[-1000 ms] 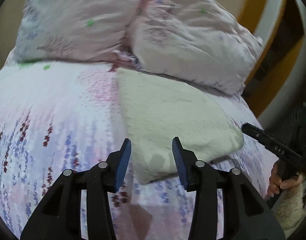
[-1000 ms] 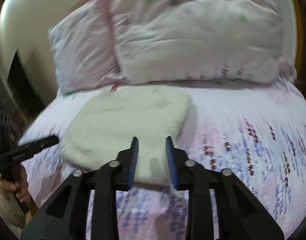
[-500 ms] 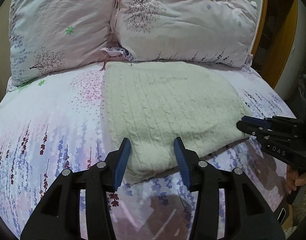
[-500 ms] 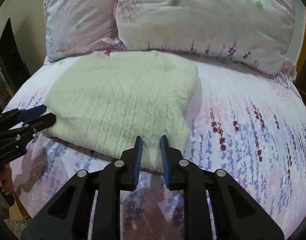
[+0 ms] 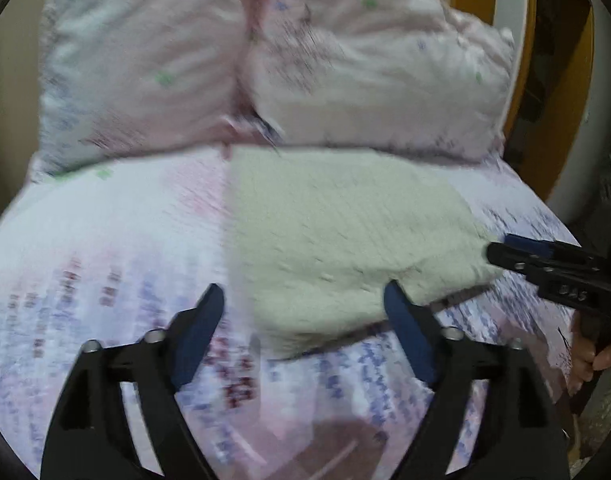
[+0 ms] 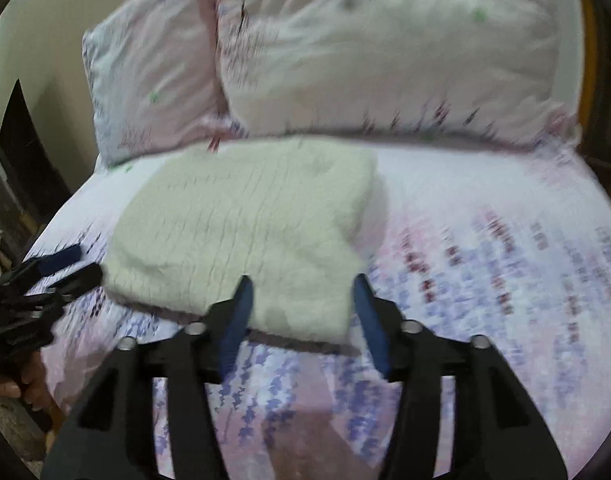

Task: Fold small clothes

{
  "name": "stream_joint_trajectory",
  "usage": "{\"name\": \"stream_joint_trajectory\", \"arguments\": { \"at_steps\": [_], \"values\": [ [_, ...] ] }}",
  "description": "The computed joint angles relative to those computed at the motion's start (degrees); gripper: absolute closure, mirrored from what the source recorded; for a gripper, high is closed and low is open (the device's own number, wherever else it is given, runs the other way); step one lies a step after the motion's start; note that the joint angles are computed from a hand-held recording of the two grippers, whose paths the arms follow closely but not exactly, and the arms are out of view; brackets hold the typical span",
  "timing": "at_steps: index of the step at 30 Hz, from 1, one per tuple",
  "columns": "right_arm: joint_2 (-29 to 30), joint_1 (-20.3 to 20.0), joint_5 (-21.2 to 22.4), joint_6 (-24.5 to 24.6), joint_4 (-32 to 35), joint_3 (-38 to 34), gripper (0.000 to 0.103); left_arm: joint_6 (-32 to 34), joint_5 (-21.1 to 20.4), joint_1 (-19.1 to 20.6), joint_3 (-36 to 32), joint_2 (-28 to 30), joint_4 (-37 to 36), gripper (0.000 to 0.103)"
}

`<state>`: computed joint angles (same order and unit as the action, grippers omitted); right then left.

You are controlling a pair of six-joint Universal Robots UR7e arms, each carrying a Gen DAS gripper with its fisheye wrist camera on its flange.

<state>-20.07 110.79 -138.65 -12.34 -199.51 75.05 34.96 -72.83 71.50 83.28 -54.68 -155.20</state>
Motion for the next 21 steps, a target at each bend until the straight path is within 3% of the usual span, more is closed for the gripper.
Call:
{"name": "stream_joint_trajectory", "arguments": {
  "at_steps": [2, 6, 12, 21],
  "values": [
    [0.2, 1.0, -1.9, -3.0, -4.7, 0.4, 0.042, 0.8, 0.0, 0.1, 1.4, -1.6, -3.0, 0.009],
    [0.0, 2.4, -3.4, -6.2, -11.5, 2.0, 0.03, -0.3, -0.9, 0.8, 2.9, -4.5, -4.7, 0.003],
    [0.7, 4.1, -5.0, -9.4, -15.3, 3.9, 0.02, -1.6, 1.8, 0.9, 6.1, -7.3, -3.2, 0.001],
    [-1.0, 4.1, -5.7, 2.0, -2.8, 9.9, 0.017, -2.1, 9.1, -0.3, 10.7, -8.9, -0.1, 0.001]
  ]
}}
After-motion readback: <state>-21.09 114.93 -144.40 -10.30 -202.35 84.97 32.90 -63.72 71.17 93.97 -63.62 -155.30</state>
